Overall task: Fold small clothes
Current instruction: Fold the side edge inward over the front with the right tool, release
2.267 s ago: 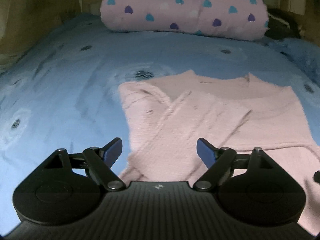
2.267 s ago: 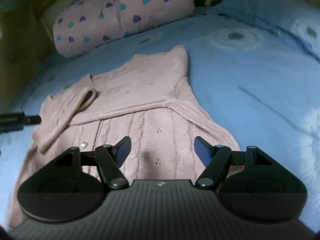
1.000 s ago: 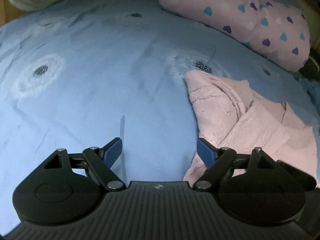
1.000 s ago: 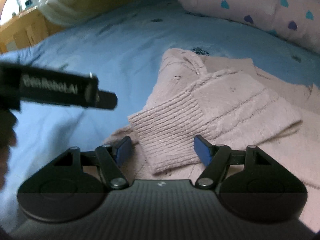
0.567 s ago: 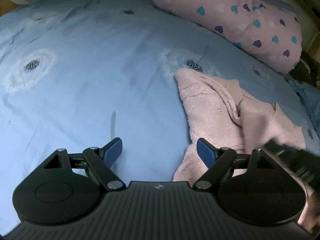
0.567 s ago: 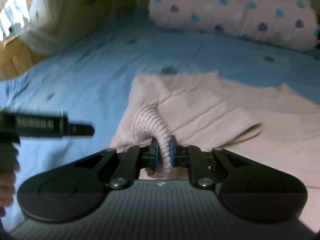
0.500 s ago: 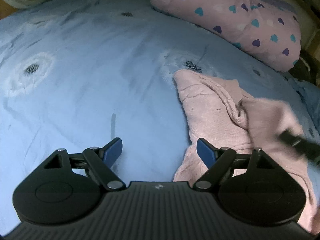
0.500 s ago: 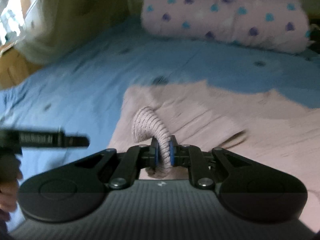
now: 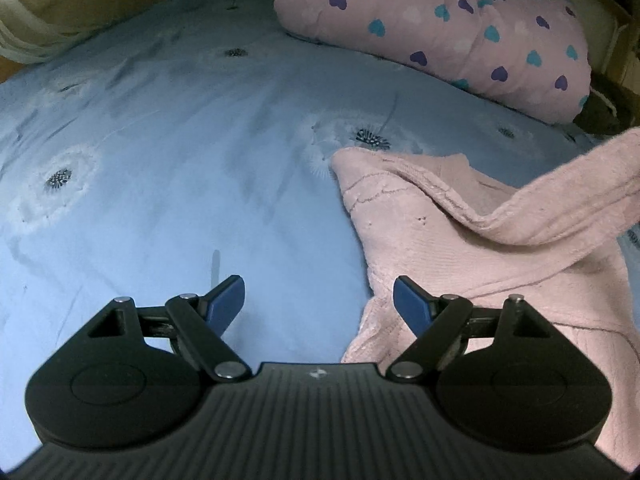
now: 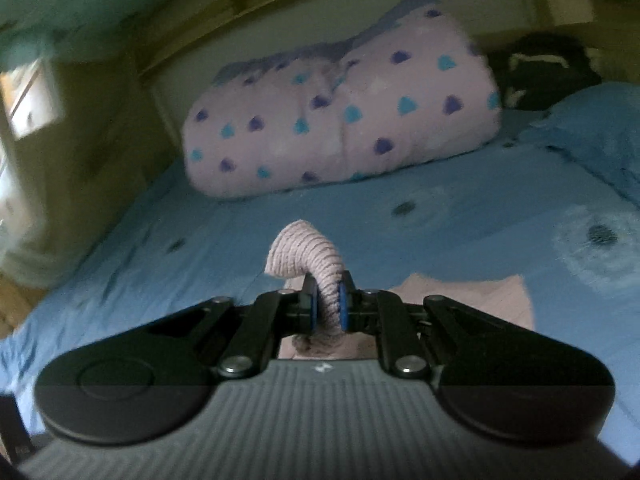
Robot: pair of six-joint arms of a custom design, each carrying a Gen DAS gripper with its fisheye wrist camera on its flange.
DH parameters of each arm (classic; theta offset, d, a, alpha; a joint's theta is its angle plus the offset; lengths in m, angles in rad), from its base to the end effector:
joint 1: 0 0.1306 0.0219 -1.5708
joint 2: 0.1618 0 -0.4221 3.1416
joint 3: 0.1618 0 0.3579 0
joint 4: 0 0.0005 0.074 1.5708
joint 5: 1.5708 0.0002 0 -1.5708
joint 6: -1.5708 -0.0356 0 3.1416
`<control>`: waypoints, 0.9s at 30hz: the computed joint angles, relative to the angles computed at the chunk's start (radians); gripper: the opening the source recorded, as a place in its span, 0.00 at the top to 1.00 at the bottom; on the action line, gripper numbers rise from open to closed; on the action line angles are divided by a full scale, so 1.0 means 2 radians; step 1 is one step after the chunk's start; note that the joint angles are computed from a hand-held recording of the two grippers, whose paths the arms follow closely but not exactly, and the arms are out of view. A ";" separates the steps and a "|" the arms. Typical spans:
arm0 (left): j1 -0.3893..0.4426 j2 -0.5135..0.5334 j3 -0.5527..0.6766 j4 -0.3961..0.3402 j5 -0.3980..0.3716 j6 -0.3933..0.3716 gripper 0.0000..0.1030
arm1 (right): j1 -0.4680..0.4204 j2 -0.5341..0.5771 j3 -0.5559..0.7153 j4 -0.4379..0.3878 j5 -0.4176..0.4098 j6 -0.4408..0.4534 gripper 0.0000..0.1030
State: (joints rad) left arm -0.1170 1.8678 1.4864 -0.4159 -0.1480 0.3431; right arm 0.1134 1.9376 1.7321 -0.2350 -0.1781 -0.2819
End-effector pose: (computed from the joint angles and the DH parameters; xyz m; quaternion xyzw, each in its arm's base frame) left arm 0.6135 -0.0673 0.2976 -0.1319 0.9146 -0.0191 0.3818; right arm 0.6786 0.0831 0.3754 0.0233 0.8422 0.1784 0.5083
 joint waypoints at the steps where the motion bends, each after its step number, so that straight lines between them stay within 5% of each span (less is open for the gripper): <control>1: 0.000 0.000 0.000 0.002 0.002 0.000 0.18 | -0.005 -0.001 0.001 0.001 0.001 -0.007 0.87; 12: -0.012 0.003 0.002 0.035 -0.014 -0.008 0.18 | -0.036 0.020 0.028 -0.028 0.037 -0.052 0.87; 20: -0.020 0.020 0.024 0.012 -0.019 -0.016 0.18 | -0.045 0.075 0.067 -0.111 0.072 -0.060 0.87; 25: -0.023 0.032 0.038 -0.004 -0.023 -0.016 0.18 | -0.051 0.094 0.055 -0.123 0.098 -0.070 0.80; 27: -0.024 0.036 0.042 -0.011 -0.023 -0.019 0.17 | -0.053 0.095 0.042 -0.108 0.105 -0.068 0.70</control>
State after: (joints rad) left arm -0.1650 1.9395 1.5709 -0.4372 -0.1945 0.3058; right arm 0.0066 2.1273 1.8151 -0.4511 0.0319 -0.4176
